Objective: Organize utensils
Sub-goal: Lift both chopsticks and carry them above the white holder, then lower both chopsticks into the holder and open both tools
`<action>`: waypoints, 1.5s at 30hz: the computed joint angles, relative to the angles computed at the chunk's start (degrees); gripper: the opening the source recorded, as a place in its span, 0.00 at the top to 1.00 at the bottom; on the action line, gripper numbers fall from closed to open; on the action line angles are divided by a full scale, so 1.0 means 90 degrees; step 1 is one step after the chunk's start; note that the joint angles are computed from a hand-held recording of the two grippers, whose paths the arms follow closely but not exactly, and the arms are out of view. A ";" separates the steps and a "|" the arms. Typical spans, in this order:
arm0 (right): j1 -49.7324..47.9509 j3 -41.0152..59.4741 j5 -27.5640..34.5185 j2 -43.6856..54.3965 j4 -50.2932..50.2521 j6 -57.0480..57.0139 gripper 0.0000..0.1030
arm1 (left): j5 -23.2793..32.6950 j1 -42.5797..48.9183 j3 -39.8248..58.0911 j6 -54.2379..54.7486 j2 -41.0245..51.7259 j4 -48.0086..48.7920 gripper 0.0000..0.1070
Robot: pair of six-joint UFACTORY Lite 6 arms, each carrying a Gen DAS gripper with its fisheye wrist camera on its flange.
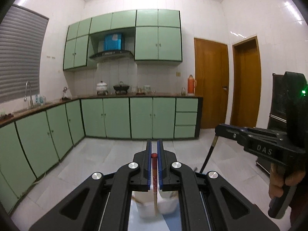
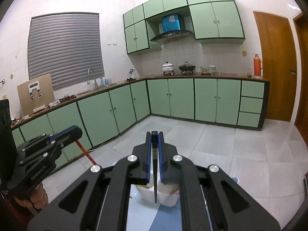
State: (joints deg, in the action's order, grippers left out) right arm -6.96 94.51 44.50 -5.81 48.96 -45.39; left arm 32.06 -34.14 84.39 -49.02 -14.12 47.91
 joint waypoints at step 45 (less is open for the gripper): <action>0.0308 -0.1474 -0.1975 0.0772 0.0435 -0.0784 0.36 | -0.1679 0.1950 -0.0380 -0.0041 0.1744 -0.0797 0.56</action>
